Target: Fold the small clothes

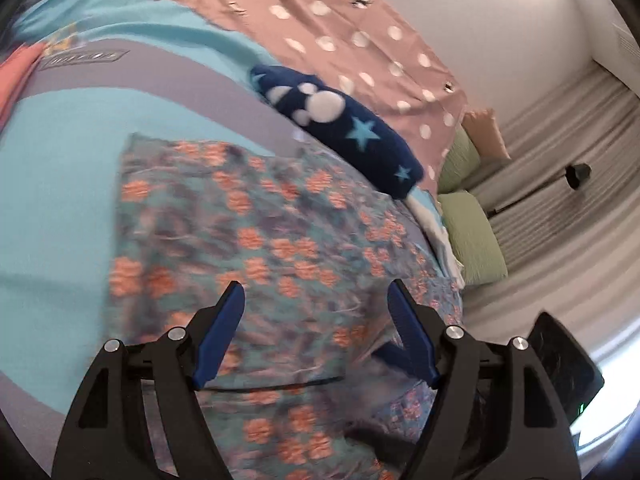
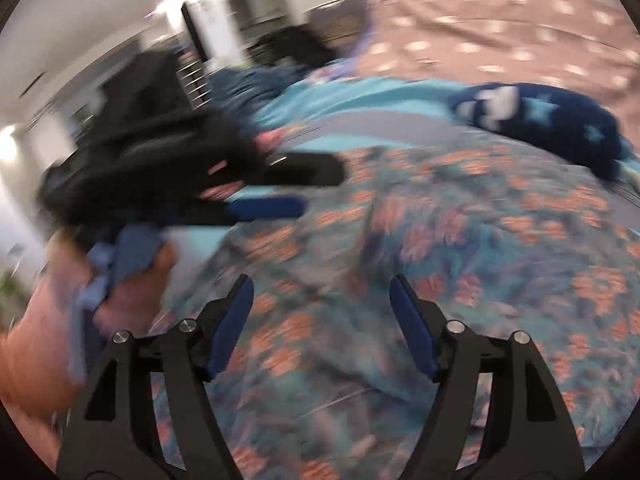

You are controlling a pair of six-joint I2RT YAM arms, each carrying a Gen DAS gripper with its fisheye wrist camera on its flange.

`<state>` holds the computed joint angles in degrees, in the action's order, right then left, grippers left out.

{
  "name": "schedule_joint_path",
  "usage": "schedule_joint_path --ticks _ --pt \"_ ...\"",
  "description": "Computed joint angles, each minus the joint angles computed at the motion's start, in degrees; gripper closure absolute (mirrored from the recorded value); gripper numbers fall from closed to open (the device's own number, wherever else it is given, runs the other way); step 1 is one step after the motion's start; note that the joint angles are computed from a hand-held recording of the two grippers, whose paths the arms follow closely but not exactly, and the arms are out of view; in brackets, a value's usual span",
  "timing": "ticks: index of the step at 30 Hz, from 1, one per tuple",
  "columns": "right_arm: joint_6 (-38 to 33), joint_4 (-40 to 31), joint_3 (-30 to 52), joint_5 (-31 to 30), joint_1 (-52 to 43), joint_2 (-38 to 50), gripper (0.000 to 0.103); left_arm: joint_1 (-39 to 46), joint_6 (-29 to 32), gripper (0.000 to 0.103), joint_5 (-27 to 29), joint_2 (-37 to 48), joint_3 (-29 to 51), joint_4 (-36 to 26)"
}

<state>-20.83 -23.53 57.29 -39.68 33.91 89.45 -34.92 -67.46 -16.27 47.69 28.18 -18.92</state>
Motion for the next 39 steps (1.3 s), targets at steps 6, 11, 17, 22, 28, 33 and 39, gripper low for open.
schedule_joint_path --ticks 6,11,17,22,28,33,39 --pt "-1.67 -4.99 -0.34 -0.39 -5.36 -2.26 0.031 0.54 3.14 0.028 3.84 1.12 -0.15 1.31" --pt "-1.79 -2.82 -6.69 8.48 -8.21 -10.43 0.031 2.07 8.00 0.047 8.41 11.87 2.52 8.16" --pt "-8.33 4.92 -16.38 22.18 -2.67 -18.77 0.040 3.11 12.03 0.092 9.38 23.39 7.94 8.91" --pt "-9.06 10.96 -17.77 30.84 2.97 -15.46 0.053 2.75 11.33 0.099 9.52 19.66 7.95 9.74" --pt "-4.36 16.29 -14.16 35.22 3.37 -10.53 0.099 0.59 14.39 0.099 7.12 14.70 12.53 4.63" --pt "1.26 12.55 -9.29 24.94 -0.84 -13.50 0.099 0.95 17.23 0.099 4.11 12.63 16.05 -0.29" --pt "3.57 10.56 -5.48 23.75 5.84 -13.69 0.099 6.15 20.06 0.099 2.73 6.28 18.01 -8.41"
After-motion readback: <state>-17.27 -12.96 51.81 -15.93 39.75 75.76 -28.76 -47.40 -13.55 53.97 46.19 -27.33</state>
